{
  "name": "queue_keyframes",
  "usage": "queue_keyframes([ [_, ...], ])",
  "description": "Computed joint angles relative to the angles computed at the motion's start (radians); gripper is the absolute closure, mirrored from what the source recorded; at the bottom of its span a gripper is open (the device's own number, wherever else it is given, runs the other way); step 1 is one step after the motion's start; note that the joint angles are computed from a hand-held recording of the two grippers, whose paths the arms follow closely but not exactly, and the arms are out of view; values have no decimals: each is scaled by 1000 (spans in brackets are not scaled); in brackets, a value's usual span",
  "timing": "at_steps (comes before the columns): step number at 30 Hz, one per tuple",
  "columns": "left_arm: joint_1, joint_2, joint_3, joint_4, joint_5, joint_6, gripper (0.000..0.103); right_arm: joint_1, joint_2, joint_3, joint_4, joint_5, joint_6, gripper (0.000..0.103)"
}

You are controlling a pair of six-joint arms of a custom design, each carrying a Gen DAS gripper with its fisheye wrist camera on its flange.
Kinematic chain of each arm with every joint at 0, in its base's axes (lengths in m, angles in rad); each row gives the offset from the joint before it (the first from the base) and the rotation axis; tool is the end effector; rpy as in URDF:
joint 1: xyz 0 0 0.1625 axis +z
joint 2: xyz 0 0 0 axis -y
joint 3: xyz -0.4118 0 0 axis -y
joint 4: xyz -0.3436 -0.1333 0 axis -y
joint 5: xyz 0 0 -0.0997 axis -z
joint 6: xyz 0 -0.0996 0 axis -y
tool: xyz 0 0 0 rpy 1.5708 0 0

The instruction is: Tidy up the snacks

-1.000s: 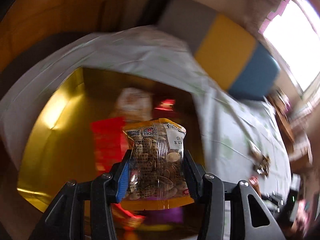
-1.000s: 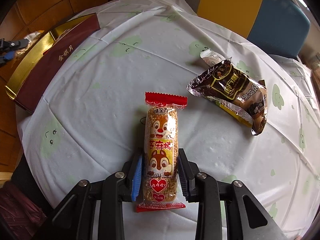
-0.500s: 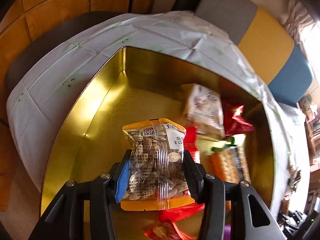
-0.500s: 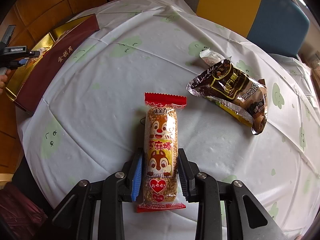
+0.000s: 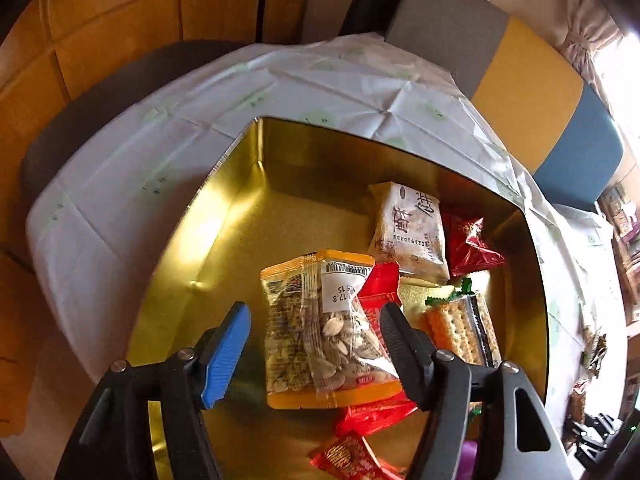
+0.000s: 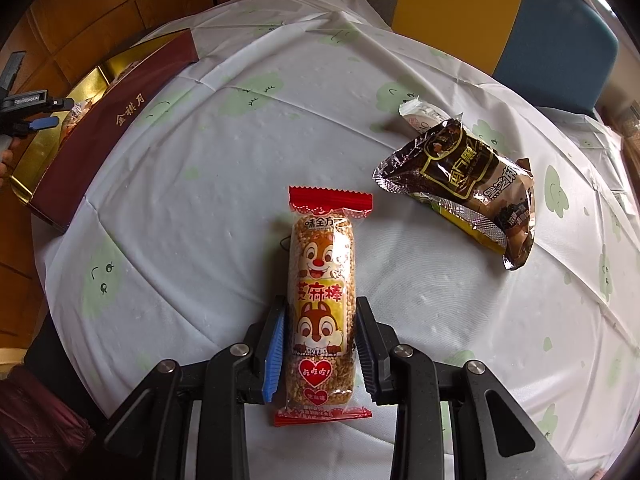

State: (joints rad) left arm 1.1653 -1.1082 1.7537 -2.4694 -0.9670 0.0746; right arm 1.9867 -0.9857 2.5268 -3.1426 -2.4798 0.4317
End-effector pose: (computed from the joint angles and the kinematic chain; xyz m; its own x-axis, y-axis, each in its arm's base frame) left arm -0.0525 -0.6035 0.2699 -0.7818 0.2598 -0.5668 0.4414 0.8727 -0.2087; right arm 0.1871 -0.2881 0.1042 -0.6884 0.1772 0.7033 -0.1275 0.9251 -0.3578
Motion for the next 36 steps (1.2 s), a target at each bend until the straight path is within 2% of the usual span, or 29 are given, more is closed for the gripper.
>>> queue_keyframes([
  [5,-61,-63,132,-153,52,49,35,2,3,-2,2,-3,0,69],
  [12,-131,-138,289,-327,57,95,35,1,-3,-3,11,-1,13,70],
  [22,-200,-213,421,-387,61,112,35,-1,-5,0,1,-3,27,68],
  [25,-204,-224,433,-375,56,98,35,-4,-8,2,-7,-4,29,62],
  [27,-205,-231,439,-368,54,89,35,-6,-14,2,5,-7,42,49],
  [36,-207,-245,460,-356,65,79,35,-2,-4,1,-15,5,33,48],
])
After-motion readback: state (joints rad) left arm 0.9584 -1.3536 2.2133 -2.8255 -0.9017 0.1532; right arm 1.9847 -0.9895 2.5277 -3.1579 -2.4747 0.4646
